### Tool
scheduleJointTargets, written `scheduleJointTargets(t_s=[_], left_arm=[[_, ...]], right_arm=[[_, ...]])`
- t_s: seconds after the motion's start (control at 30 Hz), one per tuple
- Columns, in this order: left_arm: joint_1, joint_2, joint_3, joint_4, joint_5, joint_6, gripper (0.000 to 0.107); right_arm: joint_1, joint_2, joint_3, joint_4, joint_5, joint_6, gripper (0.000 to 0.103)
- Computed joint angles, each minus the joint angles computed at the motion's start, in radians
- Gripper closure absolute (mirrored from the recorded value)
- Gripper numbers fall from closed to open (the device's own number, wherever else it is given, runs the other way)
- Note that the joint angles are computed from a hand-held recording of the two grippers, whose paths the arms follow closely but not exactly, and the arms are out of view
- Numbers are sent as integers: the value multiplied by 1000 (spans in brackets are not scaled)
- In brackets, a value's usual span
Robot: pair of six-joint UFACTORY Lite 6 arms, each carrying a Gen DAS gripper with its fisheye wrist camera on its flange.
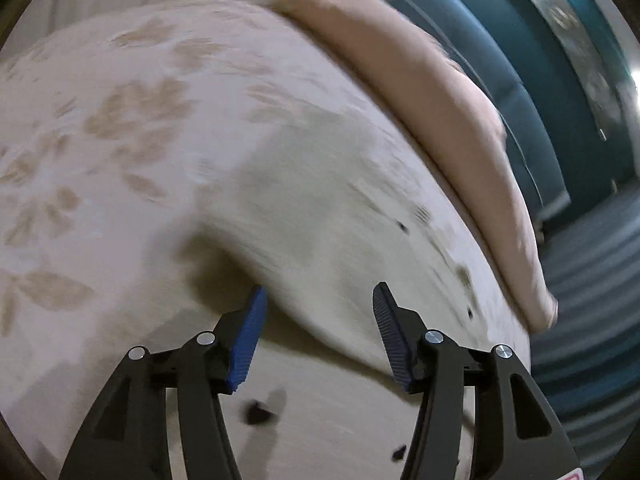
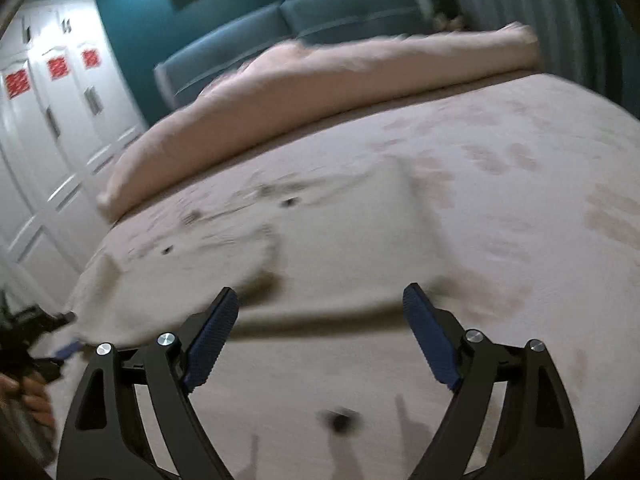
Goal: Fold small clothes
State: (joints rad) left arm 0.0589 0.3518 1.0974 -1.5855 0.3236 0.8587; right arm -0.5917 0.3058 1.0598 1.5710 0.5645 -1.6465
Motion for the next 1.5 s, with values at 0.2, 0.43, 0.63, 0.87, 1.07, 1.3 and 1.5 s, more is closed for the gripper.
scheduleJointTargets(t_s=[0.2,0.43,0.63,0.87,1.07,1.3,1.5], left_arm=[[117,-3,-44,-64,127,-11,54],[120,60,55,-87,102,28,93],[43,143,133,76,-3,-38,93],[-7,171,72,-142,-79,200,93],[-24,174,93,-6,-121,119,91],[65,-149,-235,-41,-53,276,76],[309,-684,-654,565,6,-105,32]], right_arm=[[191,344,446,-457,17,628,18],[212,306,522,-412,85,638,97],[173,172,419,-515,-120,579,96],[77,329,450,-490,-6,599,94],[43,279,338,-442,-71,495,87],[-204,-87,-100,-273,-20,172,49],[-518,-370,-388,-431,67,-29,28]])
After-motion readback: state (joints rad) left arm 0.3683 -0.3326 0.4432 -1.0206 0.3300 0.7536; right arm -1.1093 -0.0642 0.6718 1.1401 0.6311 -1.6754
